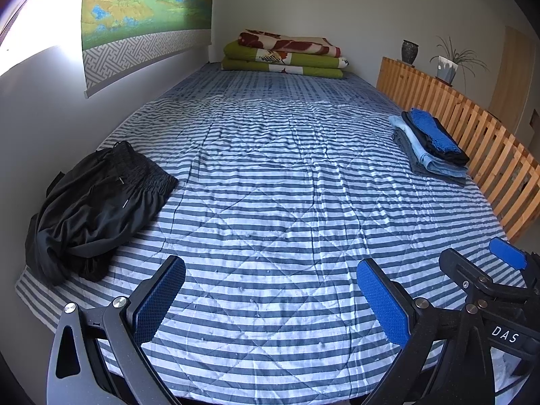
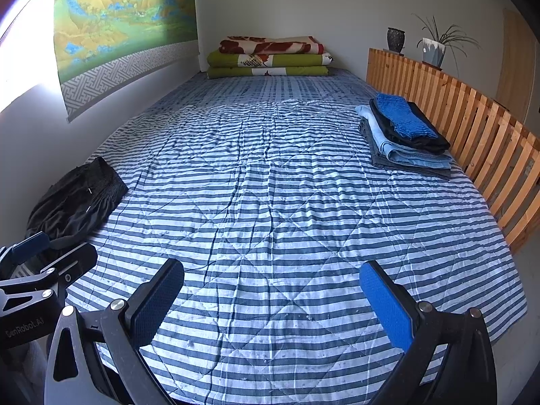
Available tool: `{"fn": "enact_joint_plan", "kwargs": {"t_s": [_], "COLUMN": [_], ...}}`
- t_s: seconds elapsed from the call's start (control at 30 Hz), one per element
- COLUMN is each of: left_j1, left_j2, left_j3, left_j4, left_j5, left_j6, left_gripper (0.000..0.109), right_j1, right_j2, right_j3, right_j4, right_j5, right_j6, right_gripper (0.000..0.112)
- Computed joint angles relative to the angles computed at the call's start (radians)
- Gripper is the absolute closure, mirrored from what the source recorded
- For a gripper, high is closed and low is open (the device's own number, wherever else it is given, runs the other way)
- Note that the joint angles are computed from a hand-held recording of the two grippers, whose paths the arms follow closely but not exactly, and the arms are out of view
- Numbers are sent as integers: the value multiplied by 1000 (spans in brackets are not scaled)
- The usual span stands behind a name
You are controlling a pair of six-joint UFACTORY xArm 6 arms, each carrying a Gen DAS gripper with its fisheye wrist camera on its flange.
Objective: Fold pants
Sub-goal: 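Move both tools toward the crumpled black clothes pile on the bed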
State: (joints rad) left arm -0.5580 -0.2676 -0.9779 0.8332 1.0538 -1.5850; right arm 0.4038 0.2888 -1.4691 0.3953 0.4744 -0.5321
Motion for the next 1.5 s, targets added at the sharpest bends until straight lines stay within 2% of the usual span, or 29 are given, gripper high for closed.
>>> {"fn": "enact_joint_plan", "kwargs": {"t_s": [1.5], "left_j1": [-3], "left_j2": [-45], "left_j3": [35], "left_j4": [18], "left_j5": [26], "left_j6": [-27], "left_gripper": [6], "right_j1": [19], "right_j2": [-1], "right_j3": [-5], "right_j4": [-8], "right_j5": [-10], "right_j6": [-7], "right_gripper": [10]}}
